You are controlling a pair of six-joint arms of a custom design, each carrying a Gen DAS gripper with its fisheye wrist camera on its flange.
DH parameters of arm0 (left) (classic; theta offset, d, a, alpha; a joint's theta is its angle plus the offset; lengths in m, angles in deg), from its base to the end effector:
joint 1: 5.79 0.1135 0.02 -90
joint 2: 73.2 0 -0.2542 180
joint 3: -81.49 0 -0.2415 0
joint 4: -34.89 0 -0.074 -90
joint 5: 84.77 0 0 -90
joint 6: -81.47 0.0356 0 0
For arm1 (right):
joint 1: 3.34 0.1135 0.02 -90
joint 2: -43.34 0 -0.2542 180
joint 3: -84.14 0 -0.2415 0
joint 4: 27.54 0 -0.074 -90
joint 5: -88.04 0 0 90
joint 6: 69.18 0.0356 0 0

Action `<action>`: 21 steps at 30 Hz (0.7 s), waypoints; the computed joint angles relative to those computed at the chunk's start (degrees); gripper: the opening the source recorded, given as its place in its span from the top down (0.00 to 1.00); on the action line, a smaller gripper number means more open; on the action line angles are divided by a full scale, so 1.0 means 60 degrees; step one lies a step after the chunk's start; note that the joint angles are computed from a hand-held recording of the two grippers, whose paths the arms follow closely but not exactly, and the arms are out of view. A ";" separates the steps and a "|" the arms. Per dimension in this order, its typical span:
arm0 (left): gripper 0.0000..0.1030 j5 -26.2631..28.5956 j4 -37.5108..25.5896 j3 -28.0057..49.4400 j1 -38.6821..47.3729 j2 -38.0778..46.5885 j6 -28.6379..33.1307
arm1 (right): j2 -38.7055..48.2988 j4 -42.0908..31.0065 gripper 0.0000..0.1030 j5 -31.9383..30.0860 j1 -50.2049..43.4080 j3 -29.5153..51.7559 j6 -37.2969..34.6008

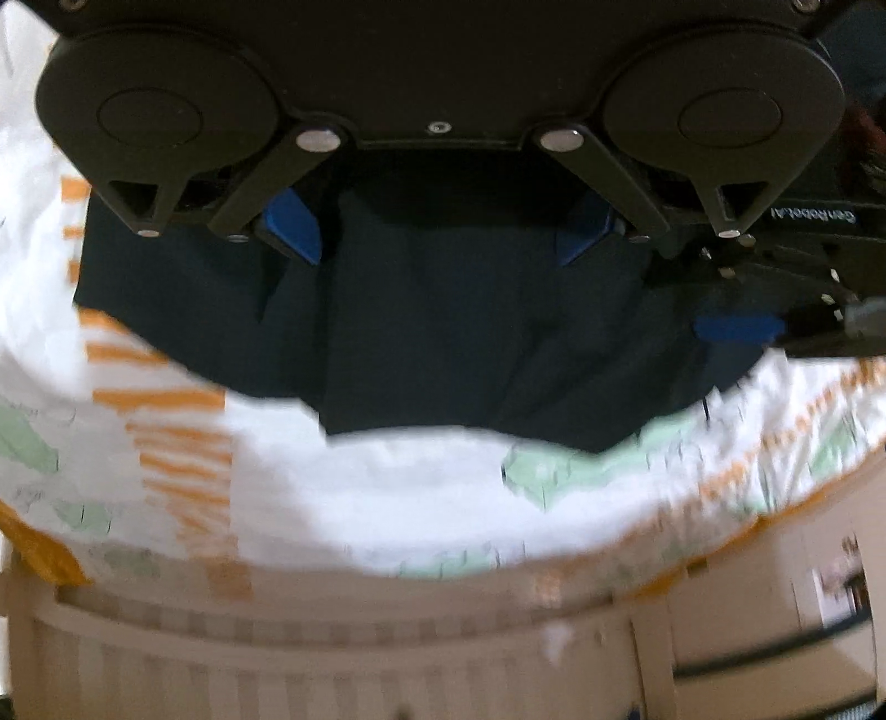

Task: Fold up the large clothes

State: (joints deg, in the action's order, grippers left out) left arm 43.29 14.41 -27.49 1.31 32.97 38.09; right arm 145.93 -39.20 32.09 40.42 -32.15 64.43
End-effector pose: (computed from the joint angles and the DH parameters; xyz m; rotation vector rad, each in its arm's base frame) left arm 0.3459 0.0210 0.1344 1.0065 2.0776 -0.3856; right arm 0.2515 0.2133 0.1301 0.2444 2.2524 0.0592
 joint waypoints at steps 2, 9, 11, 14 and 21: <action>0.26 0.0126 0.0205 -0.0124 0.0154 0.0072 0.0144 | 0.0246 -0.0096 0.00 0.0129 0.0085 0.0073 0.0016; 0.23 0.0595 0.0419 -0.0125 0.0365 0.0378 -0.0002 | 0.0311 0.0759 0.00 0.0143 0.0134 -0.0487 0.0211; 0.23 0.0720 0.0507 -0.0197 0.0392 0.0366 -0.0072 | 0.0347 0.1022 0.00 0.0231 0.0185 -0.0613 0.0212; 0.22 0.0809 0.0361 -0.0108 0.0423 0.0378 -0.0078 | 0.0261 0.1325 0.00 0.0106 0.0127 -0.0822 0.0217; 0.23 0.0951 -0.0289 0.0174 0.0530 0.0283 0.0098 | 0.0197 0.1475 0.00 -0.0033 0.0034 -0.0900 0.0161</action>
